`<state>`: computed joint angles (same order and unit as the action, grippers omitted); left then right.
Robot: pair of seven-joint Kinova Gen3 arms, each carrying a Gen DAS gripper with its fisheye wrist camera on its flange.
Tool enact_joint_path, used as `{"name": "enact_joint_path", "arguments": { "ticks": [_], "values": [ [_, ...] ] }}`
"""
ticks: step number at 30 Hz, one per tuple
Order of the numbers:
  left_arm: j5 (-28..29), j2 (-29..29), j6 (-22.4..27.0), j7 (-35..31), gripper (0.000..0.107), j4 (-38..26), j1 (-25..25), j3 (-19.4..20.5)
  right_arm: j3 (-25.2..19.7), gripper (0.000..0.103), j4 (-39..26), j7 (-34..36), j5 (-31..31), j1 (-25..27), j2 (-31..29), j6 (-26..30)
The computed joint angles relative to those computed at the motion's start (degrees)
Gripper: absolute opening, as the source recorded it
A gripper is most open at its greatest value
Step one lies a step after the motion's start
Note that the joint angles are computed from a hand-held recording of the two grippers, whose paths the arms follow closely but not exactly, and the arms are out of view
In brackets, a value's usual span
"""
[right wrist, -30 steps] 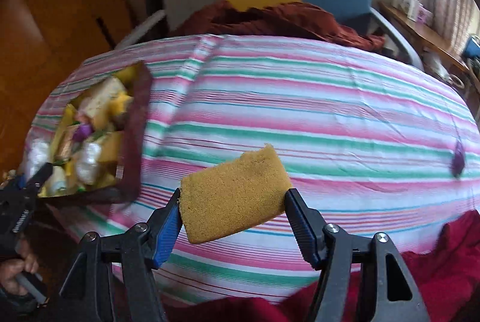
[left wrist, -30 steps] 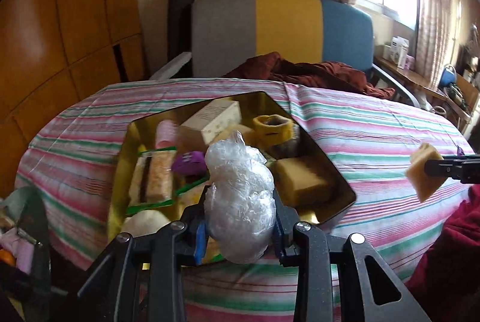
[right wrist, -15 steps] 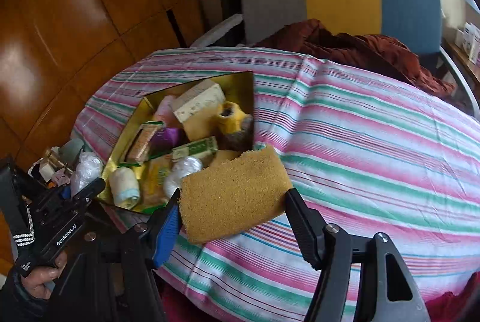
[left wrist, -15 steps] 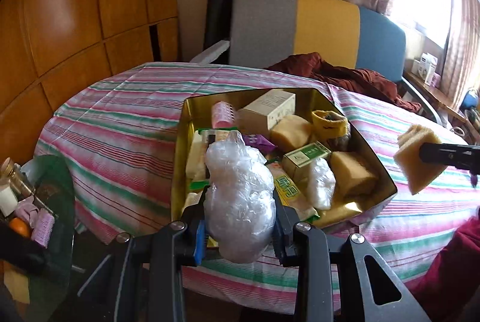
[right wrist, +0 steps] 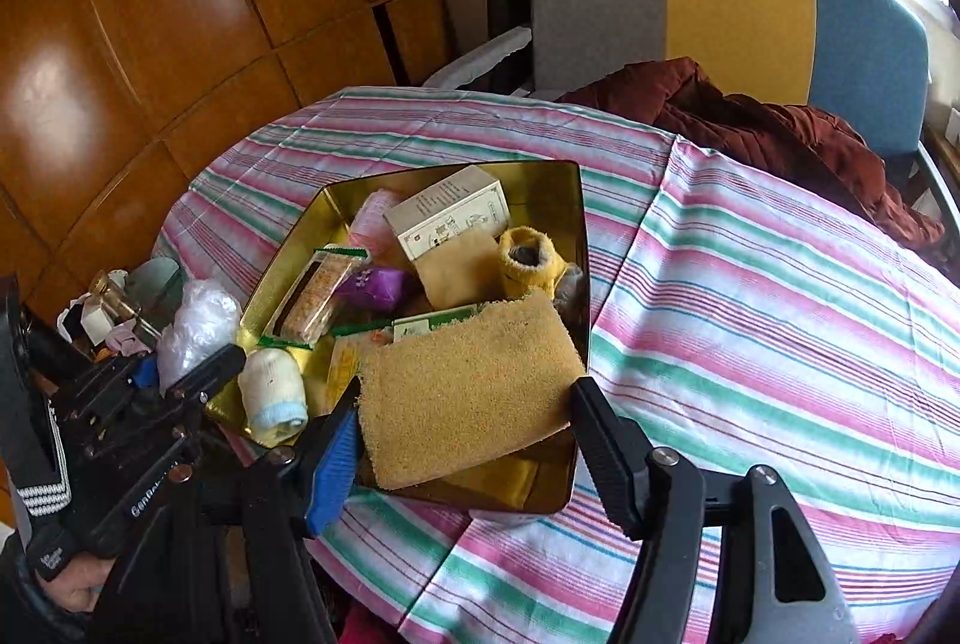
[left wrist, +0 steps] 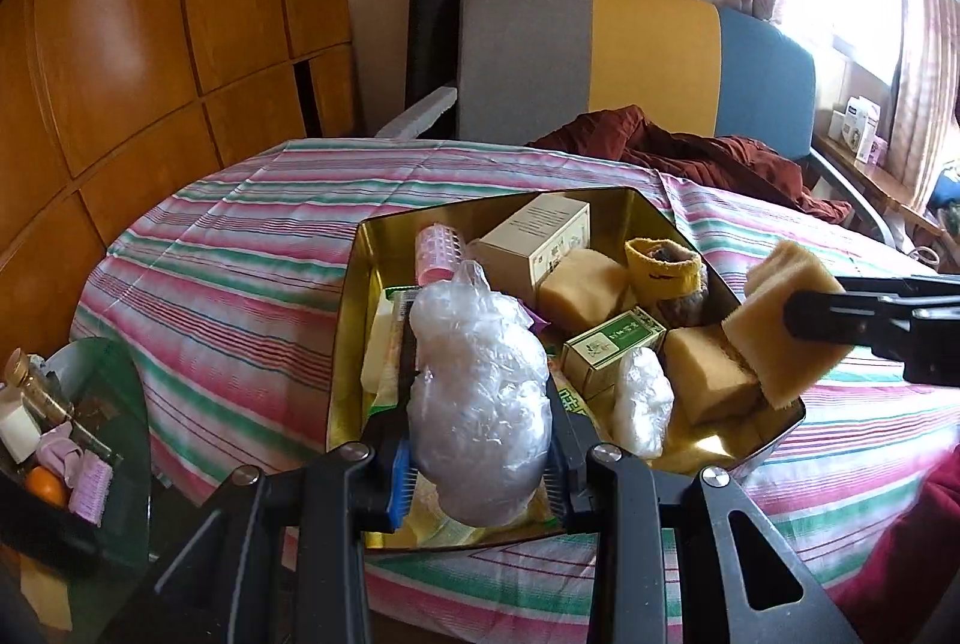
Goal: Organize objects
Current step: 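Drop the sponge into the gold tray with the right gripper while the left releases the bundle there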
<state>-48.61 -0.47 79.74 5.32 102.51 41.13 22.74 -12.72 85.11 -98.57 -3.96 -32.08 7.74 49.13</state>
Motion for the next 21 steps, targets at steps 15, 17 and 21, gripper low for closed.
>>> {"name": "enact_joint_path", "arguments": {
  "ticks": [15,17,21],
  "values": [
    [2.1,0.1,-8.2,-4.1,0.035,0.0,-3.8,-2.7,0.9,0.067,-6.4,-0.4,1.0,-0.6,4.5,1.6],
    [2.9,0.1,-9.8,-4.9,0.035,0.1,-4.6,-3.2,1.1,0.068,-7.5,-0.4,1.1,-0.7,5.3,1.6],
    [3.7,0.6,-12.1,-6.5,0.035,0.1,-5.9,-3.9,1.5,0.068,-9.8,-0.6,1.3,-0.8,7.1,1.7]
  ]
}}
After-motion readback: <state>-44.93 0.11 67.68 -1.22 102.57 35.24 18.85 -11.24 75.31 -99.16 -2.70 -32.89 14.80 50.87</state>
